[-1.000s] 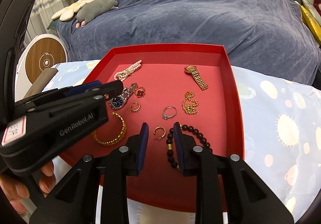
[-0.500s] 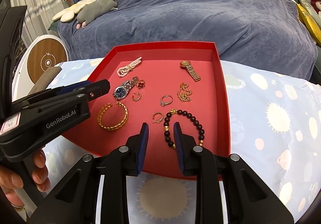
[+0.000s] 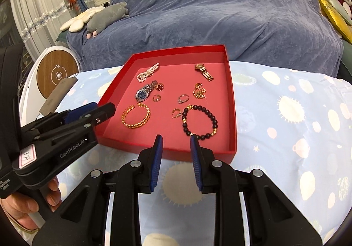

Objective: Organize jewelry

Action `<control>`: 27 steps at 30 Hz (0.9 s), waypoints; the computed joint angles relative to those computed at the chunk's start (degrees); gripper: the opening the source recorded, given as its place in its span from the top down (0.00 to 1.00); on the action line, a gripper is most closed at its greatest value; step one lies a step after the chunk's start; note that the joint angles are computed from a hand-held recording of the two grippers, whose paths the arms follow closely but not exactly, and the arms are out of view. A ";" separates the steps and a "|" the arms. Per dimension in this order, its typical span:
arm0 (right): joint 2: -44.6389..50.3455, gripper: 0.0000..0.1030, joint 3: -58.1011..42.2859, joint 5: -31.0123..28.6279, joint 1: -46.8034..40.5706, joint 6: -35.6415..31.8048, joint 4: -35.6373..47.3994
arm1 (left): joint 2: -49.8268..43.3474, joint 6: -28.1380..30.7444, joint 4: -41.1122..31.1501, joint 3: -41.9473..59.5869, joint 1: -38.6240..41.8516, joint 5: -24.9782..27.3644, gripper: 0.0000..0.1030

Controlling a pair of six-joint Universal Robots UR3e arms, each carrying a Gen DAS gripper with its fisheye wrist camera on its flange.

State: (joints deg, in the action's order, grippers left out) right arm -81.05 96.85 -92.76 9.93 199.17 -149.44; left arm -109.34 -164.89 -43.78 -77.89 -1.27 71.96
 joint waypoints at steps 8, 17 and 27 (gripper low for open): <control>-3.37 0.61 3.28 -2.67 3.65 2.36 -0.53 | 8.12 0.85 3.79 -10.40 -0.06 1.51 0.53; -1.80 0.61 1.87 -3.46 4.35 2.31 0.09 | 9.07 1.60 5.22 -12.36 -0.59 3.02 0.53; -0.92 0.48 2.00 -4.10 4.90 3.56 1.13 | 8.47 2.48 3.50 -12.47 0.14 3.18 0.53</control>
State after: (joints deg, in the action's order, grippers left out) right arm -81.98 98.85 -96.86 14.83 202.73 -148.31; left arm -100.87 -162.41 -40.27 -90.36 -1.13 75.15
